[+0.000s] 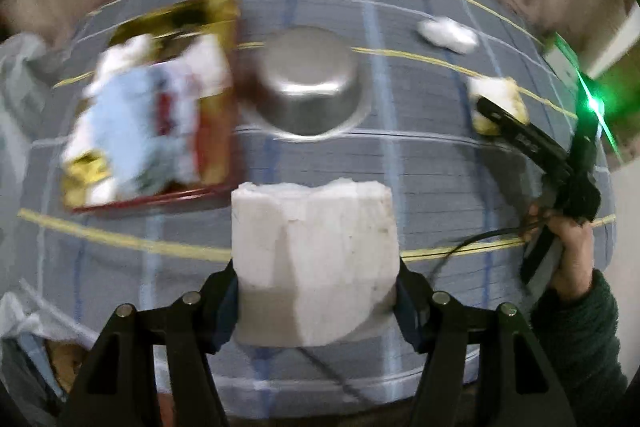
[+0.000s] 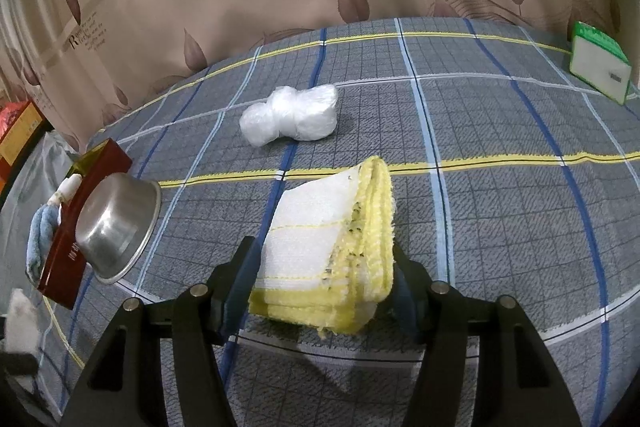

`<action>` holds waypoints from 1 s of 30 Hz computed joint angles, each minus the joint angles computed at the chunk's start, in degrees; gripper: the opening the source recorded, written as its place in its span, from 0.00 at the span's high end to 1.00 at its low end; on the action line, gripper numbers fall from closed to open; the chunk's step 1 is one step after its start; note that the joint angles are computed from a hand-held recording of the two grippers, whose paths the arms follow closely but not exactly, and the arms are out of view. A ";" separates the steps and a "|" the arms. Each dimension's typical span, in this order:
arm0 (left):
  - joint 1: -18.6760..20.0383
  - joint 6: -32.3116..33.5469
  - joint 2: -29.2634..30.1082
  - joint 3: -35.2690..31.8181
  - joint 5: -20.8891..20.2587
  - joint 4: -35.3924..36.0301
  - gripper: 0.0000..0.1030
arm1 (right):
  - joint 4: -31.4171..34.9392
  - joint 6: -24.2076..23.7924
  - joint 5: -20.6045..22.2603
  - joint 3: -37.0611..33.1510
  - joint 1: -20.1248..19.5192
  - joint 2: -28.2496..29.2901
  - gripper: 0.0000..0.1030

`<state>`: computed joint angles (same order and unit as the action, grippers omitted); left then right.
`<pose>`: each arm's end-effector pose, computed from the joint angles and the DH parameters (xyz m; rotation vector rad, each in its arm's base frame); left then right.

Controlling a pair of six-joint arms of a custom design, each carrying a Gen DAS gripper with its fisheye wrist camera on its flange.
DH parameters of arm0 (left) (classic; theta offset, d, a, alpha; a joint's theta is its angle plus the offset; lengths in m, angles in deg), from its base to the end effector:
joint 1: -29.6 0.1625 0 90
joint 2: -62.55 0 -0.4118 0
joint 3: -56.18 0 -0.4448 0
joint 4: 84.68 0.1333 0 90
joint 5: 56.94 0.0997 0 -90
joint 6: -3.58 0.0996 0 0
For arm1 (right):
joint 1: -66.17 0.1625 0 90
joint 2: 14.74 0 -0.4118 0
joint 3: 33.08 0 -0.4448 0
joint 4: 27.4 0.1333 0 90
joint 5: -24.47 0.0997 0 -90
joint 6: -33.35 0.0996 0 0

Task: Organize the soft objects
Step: 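Carry the white square pad over the gold tin with the left gripper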

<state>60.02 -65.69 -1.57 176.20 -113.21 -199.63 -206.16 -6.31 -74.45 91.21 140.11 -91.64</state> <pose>-0.3115 -0.4016 0.0424 -0.0020 2.3962 -0.3676 -0.0346 -0.5461 0.2283 0.4510 -2.5288 0.7635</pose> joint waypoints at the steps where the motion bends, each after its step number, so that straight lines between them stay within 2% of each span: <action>1: -0.18 -1.73 -2.11 0.98 0.51 1.76 0.36 | -0.09 -0.06 -0.06 0.04 0.01 0.02 0.43; 8: 0.32 -13.05 -13.87 2.94 7.76 17.70 0.36 | -1.34 -0.90 -1.59 0.15 0.59 0.62 0.43; 12: 2.70 -13.94 -18.64 2.69 12.15 21.00 0.36 | -1.83 -1.29 -2.15 0.19 0.79 0.82 0.42; 16: 6.20 -9.57 -20.74 1.68 16.31 18.94 0.36 | -1.43 -1.11 -1.59 0.22 0.50 0.55 0.42; 20: 10.92 -3.18 -17.54 -1.75 20.09 16.37 0.35 | -1.82 -1.47 -2.12 0.19 0.65 0.74 0.42; 22: 13.53 0.16 -15.33 -3.29 20.70 12.99 0.35 | -1.96 -1.62 -2.31 0.17 0.72 0.84 0.42; 25: 17.62 8.18 -12.38 -4.93 18.85 3.68 0.35 | -2.31 -1.89 -2.77 0.13 0.94 1.11 0.41; 28: 20.02 14.08 -9.19 -6.64 18.22 -1.00 0.34 | -2.90 -2.30 -3.52 0.07 1.27 1.52 0.40; 30: 21.40 16.30 -6.84 -8.15 18.62 -1.71 0.34 | -3.03 -2.59 -3.82 0.00 1.37 1.69 0.40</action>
